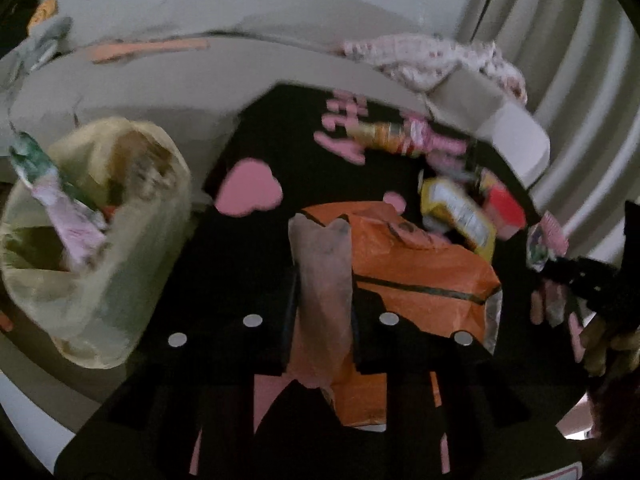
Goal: Collect trash
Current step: 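Carry the orange bag and tissue pack over the yellow bag with both tools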
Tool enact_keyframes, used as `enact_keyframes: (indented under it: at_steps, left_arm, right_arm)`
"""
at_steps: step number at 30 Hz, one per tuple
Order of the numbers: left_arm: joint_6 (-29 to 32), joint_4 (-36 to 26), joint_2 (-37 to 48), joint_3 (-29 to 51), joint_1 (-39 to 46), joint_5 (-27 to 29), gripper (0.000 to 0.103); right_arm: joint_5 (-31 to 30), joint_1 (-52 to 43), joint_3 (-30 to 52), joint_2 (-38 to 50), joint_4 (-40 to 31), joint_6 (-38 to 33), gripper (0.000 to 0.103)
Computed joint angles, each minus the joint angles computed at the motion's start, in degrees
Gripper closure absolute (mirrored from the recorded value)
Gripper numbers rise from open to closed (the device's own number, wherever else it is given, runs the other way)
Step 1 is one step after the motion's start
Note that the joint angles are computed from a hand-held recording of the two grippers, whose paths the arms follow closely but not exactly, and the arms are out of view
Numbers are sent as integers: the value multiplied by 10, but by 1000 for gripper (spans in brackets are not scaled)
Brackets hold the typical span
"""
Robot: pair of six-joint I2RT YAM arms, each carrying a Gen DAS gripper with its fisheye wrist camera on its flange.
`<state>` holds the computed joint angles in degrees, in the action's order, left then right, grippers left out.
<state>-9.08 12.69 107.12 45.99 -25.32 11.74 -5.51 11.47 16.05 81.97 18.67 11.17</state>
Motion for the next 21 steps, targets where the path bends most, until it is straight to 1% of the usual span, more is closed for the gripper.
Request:
enact_keyframes:
  at_steps: [3,6,8,10,13,16,21]
  left_arm:
    - [-4,12,-72,-39,5,-24,83]
    - [-1,16,-143,-70,4,-77,83]
    - [2,15,-187,-87,11,-105,82]
    - [2,12,-217,-98,28,-117,82]
    - [-2,15,-249,-116,64,-119,82]
    - [-5,12,-281,-131,111,-111,82]
    - [3,33,-305,-153,189,-121,82]
  right_arm:
    - [8,10,2,-44,-22,3,87]
    - [23,36,16,-89,-43,8,87]
    - [33,57,32,-107,-54,8,87]
    - [44,82,53,-114,-62,10,87]
    - [61,120,90,-110,-68,5,87]
    - [82,156,128,-88,-68,-6,87]
    - [67,174,177,-32,-61,0,87]
